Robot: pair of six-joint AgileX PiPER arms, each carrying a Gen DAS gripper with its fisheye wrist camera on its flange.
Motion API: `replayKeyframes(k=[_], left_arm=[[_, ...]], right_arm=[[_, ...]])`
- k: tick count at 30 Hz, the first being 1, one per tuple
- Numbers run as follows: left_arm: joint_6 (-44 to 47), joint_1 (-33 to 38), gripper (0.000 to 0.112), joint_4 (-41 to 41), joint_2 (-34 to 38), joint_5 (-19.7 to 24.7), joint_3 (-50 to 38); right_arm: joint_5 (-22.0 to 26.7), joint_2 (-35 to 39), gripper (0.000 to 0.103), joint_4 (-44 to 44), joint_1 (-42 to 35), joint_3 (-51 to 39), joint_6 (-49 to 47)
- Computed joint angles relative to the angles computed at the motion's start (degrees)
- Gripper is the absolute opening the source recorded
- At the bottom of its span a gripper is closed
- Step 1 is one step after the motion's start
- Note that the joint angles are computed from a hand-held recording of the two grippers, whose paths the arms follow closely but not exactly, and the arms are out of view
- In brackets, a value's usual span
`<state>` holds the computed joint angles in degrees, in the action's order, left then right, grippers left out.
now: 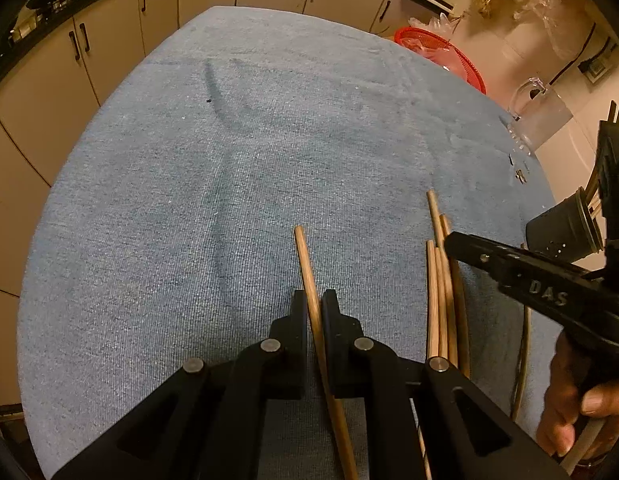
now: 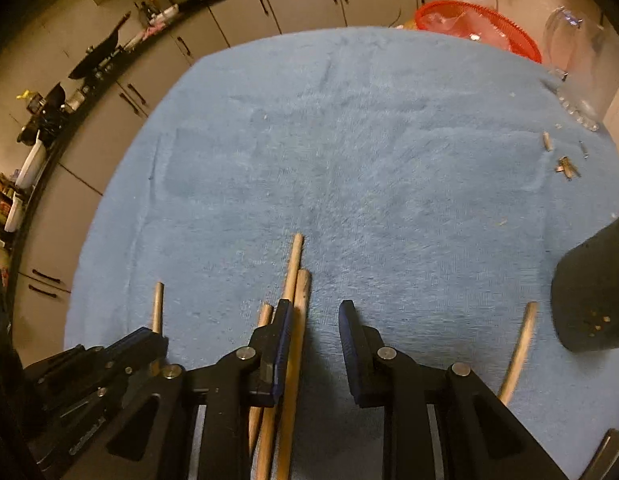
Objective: Organize utensils
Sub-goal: 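Move both open grippers back down to the remaining chopsticks on the towel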
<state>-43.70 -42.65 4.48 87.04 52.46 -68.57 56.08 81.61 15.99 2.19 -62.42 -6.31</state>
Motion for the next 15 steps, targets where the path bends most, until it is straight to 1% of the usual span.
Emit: replayKeyframes(k=[4, 5, 8, 9, 10, 14, 15], left_arm=[[0.01, 0.03, 0.009, 0.24, 0.94, 0.87, -1.45], [0.03, 0.08, 0.009, 0.29, 1.93, 1.19, -2.51], [-0.33, -0.31, 0.009, 0.87, 2.70, 1.57, -3.52], [-0.41, -0.32, 0.009, 0.86, 2.90, 1.56, -3.71], [-0.59, -0.36, 0.009, 0.96, 2.94, 1.80, -3.88], [-2.22, -1.31, 0.009, 3.16, 5.98, 3.04, -7.30], [-2.48, -1.77, 0.008, 3.97, 6.64, 3.07, -8.01]], right_arm=[[-1.87, 0.41, 0.024, -7.17, 4.84, -0.92, 5.57], [-1.38, 0.93, 0.023, -7.80, 4.87, -1.66, 6.17], [1.14, 2.78, 0.021, -5.62, 2.29, -3.23, 4.00], [1.14, 2.72, 0.019, -5.96, 2.17, -3.10, 3.67], [1.00, 2.62, 0.019, -6.41, 2.16, -2.95, 3.75], [-1.69, 2.09, 0.020, -10.97, 5.99, -1.72, 7.80], [-2.49, 1.89, 0.018, -12.61, 7.34, -1.47, 8.85]])
